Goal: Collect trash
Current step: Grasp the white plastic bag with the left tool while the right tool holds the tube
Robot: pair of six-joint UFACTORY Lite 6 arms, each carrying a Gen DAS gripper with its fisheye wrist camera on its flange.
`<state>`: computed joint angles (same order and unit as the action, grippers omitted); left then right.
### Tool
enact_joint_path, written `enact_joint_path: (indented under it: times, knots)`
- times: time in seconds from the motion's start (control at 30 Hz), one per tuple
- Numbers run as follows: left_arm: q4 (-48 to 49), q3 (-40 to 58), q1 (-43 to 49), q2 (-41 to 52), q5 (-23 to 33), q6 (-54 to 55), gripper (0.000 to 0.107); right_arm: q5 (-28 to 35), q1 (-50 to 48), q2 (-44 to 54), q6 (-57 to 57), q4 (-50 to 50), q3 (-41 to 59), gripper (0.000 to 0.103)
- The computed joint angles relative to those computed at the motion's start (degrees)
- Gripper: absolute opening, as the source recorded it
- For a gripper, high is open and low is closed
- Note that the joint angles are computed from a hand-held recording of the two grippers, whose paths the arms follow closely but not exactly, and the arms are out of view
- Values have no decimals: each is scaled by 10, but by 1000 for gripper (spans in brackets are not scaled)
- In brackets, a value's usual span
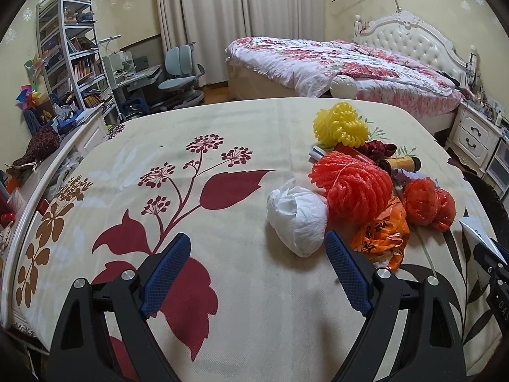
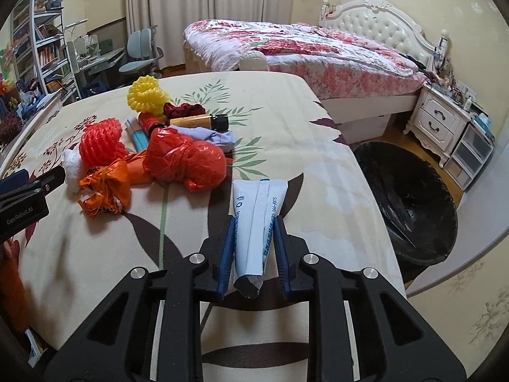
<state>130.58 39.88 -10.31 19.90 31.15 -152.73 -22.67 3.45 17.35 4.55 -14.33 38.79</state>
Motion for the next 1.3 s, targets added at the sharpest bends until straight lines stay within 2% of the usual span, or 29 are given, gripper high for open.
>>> enact_joint_path:
  times: [0.2, 0.33, 0.4, 0.43, 0.5, 0.57, 0.93, 1.17, 1.3]
  knots:
    - [-3, 56, 10, 51, -17, 17, 86, 8, -19, 34, 21, -23, 44, 23]
    - [43, 67, 26, 60, -42, -14, 82, 13, -25, 49, 47, -52, 65, 23]
    - [72, 68, 29, 61, -51, -29, 68, 13, -27, 52, 55, -61, 70, 23]
    - [86, 68, 29, 61, -55, -36, 65, 14, -27, 55, 61, -67, 74, 23]
    - [137, 65, 35, 59, -65, -72, 48, 13, -29, 59, 70, -77, 78, 23]
    - [196, 60, 41, 55, -74, -119, 40, 15, -31, 58, 76, -84, 79, 23]
    - [183, 6, 47, 6, -48, -119, 34, 8, -42, 61, 95, -107, 83, 23]
    - [148, -52, 41, -83, -41, -93, 33, -2, -55, 42, 104, -121, 68, 23]
    - [96, -66, 12, -139, -45, -49, 33, -8, -67, 18, 114, -136, 57, 23]
